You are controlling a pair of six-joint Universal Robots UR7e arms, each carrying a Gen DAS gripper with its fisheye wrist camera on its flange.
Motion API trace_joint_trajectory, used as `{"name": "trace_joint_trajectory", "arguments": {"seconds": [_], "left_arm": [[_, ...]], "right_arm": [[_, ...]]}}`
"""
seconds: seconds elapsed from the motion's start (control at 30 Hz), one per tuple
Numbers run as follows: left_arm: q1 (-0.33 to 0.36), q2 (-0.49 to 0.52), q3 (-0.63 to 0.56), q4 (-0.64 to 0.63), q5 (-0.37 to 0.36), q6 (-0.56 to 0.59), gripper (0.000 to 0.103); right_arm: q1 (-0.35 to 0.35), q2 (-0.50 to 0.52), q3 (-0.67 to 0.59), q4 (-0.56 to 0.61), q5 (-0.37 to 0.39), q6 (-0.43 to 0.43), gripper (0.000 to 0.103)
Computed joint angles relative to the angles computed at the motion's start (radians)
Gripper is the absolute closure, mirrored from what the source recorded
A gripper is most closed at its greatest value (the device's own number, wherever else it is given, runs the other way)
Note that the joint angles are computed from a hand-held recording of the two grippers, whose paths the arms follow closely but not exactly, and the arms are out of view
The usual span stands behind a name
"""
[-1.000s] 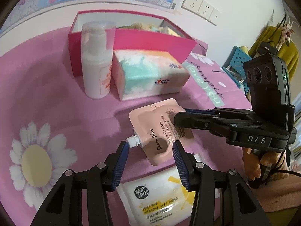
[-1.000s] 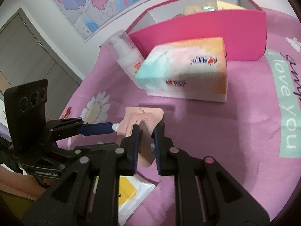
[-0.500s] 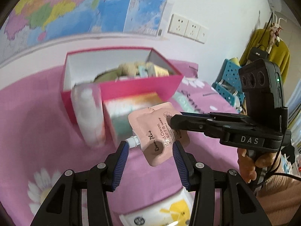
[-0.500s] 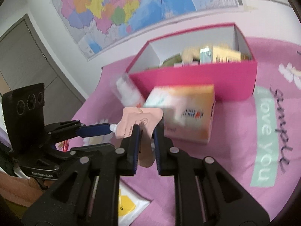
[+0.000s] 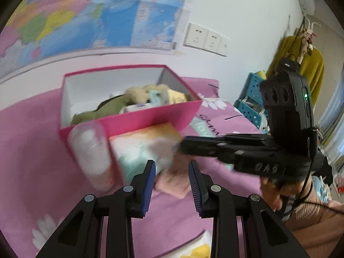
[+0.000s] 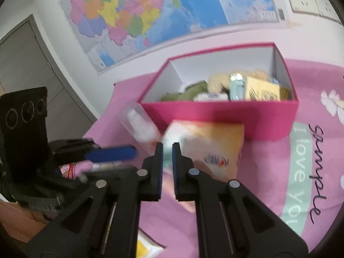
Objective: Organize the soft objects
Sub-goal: 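Lift the pink pouch off the bedspread with the right tool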
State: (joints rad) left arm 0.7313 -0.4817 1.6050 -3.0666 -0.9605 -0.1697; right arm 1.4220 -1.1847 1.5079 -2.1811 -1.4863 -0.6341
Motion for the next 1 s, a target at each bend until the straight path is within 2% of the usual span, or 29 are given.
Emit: {"name": "trace_joint_trajectory", "arguments": {"seconds": [0.07,0.1,0.13,0.27,0.5,0.8,1.0], "left_arm": [[0.006,-0.015,0.028,0.01,0.0,-0.022,0.067],[0.007,-0.022,0.045,0.012,0.004,-0.036,0.067],[0.009,-0.026,0.057,0.018,0.001,-0.047,0.065],[0.019,-0.014,0.062,0.058,-0.026,-0.074,0.063],[0.02,0.049,-0.027,0.083,-0.003,-0.02,0.063],[0.017,0.123,-0.154,0.095,0.065,0.074,0.063],[0.027,0.139,-0.188,0.136,0.049,0.082,0.065]], "right_arm": [[-0.014,-0.011,0.009,0.005,-0.007,-0.001,0.086],[-0.021,-0.017,0.018,-0.011,-0.023,0.01,0.075],[-0.026,-0.021,0.025,-0.024,-0.033,0.019,0.068],[-0.07,-0.043,0.05,-0.053,-0.039,0.074,0.067],[-0.127,-0.063,0.074,0.062,-0.02,0.126,0.067],[-0.126,-0.051,0.087,0.059,0.016,0.138,0.067],[-0.129,-0.055,0.094,0.049,0.022,0.141,0.07]]}}
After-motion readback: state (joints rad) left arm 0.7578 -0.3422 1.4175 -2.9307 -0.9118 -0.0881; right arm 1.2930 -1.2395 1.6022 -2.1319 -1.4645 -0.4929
